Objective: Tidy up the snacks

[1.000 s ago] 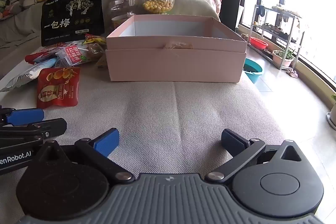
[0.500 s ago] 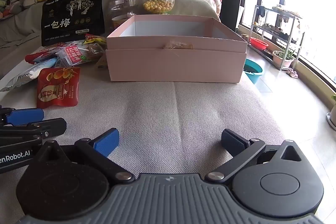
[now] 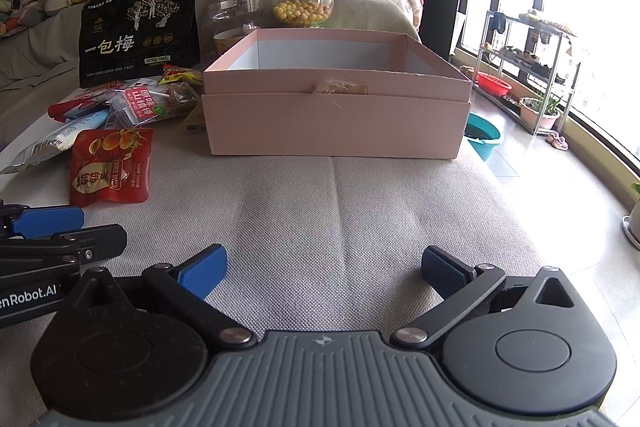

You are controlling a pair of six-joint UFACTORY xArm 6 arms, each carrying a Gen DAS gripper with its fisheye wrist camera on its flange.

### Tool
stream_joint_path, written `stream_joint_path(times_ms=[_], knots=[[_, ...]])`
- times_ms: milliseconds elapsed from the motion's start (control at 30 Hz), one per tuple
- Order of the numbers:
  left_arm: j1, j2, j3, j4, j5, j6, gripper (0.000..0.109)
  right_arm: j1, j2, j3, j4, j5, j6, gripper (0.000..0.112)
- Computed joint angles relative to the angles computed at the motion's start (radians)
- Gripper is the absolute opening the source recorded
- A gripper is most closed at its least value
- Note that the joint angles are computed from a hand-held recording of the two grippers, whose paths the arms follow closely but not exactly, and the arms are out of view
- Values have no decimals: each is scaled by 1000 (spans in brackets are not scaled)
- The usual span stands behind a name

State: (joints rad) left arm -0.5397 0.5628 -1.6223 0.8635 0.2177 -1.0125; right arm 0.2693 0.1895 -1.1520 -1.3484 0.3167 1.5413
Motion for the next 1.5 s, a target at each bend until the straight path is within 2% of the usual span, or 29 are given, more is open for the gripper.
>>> stream_joint_path(times_ms=[600,967,1233,1500], knots=[[-7,5,-10,3,17,18,50,1,1,-2,0,1,0,103],[2,-2,7,17,-16,6,50,1,0,-1,0,1,-1,103],[6,21,-23,137,-26,-65,52,0,-1,2,8,0,-7,103],[19,20,-10,91,-65,-29,52,-1,1,-2,26,-1,-24,103]])
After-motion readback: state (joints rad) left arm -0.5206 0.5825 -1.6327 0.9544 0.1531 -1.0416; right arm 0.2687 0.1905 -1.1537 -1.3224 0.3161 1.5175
